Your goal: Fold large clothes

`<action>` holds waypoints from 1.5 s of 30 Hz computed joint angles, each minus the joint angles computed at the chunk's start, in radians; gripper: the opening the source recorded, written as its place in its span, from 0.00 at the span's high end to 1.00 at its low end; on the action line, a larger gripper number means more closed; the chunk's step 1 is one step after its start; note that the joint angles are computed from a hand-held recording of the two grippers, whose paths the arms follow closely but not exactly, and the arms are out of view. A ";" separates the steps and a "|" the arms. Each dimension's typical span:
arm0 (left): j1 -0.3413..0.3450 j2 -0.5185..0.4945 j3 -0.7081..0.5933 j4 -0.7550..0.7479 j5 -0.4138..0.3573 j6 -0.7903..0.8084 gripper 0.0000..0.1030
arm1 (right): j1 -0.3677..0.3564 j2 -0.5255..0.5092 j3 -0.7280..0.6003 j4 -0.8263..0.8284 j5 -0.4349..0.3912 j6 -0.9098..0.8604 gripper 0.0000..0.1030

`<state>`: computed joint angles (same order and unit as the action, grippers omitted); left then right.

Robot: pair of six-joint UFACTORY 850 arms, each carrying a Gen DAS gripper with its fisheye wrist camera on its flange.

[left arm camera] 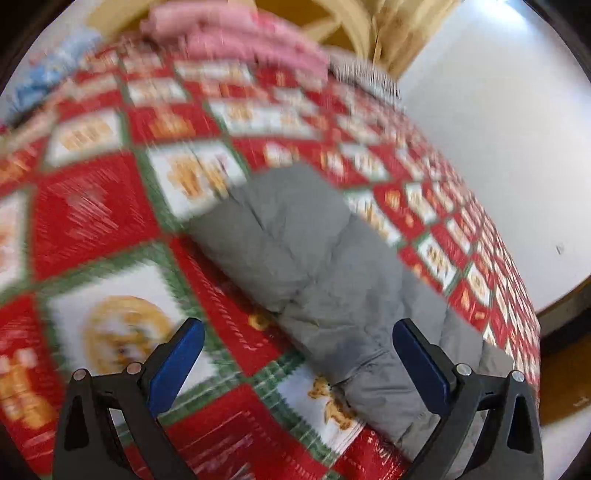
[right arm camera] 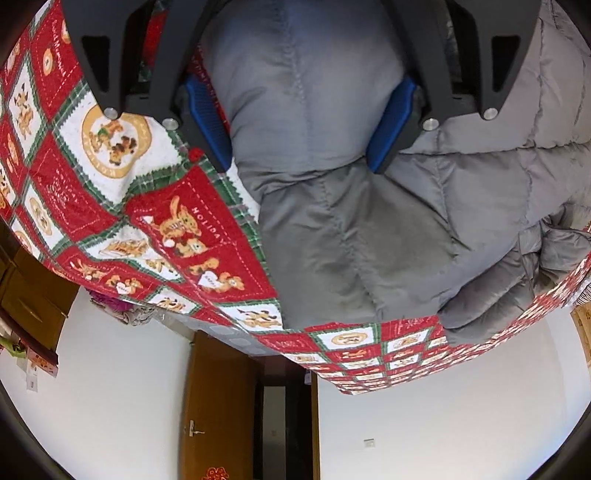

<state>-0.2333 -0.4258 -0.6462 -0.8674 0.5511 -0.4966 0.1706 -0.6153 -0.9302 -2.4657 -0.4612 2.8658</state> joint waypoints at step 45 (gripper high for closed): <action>-0.627 -0.470 -0.825 -0.465 -0.023 1.595 0.46 | -0.004 -0.003 0.001 -0.039 -0.009 0.050 0.22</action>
<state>-0.8606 -0.8962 -1.4713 -1.3320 0.5282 1.0984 0.1662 -0.6181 -0.9291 -2.5043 -0.4701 2.9160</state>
